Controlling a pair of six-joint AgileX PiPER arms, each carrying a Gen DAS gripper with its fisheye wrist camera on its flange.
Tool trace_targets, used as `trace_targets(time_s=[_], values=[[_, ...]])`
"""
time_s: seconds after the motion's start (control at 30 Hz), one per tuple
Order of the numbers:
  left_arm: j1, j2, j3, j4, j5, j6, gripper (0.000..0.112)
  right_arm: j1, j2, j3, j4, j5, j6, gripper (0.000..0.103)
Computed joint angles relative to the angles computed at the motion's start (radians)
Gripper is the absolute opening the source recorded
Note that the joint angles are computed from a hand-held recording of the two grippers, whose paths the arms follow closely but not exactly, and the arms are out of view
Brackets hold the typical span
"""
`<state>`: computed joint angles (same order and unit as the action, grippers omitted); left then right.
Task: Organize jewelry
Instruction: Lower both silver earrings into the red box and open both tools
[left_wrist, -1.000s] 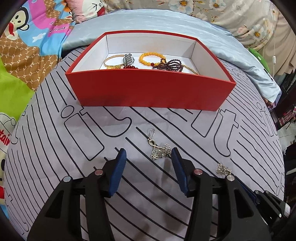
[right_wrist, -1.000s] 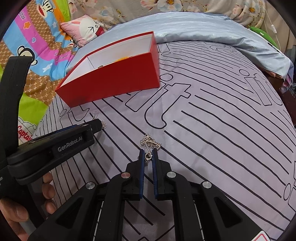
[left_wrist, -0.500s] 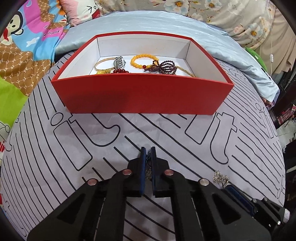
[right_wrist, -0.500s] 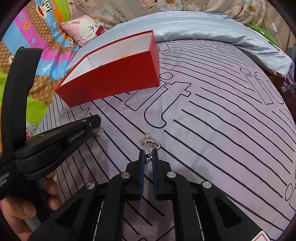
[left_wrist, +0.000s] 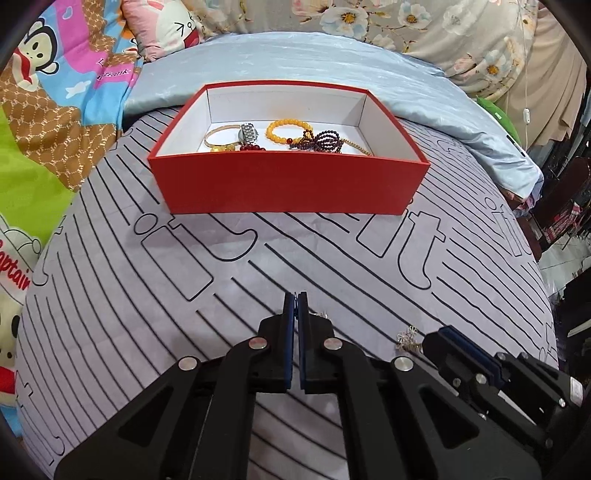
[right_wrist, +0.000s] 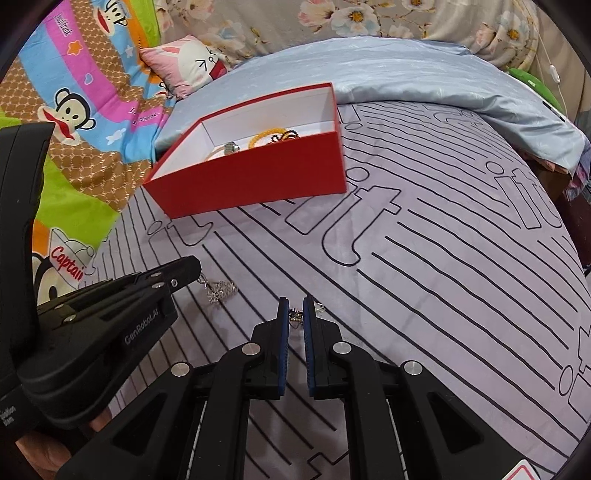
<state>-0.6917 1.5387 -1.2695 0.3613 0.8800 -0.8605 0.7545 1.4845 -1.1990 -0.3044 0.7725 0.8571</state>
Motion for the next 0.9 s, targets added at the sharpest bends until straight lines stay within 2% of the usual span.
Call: trace_targets(time_s=[0.43, 0.9], values=[[-0.046, -0.122, 0.032, 0.057, 0.098, -0.039, 0.0, 0.095, -0.026, -0.067, -0.063, 0.061, 0.04, 0.007], [0.001, -0.198, -0.066, 0.081, 0.165, 0.015, 0.001, 0.101, -0.052, -0.165, -0.115, 0.13, 0.026, 0.007]])
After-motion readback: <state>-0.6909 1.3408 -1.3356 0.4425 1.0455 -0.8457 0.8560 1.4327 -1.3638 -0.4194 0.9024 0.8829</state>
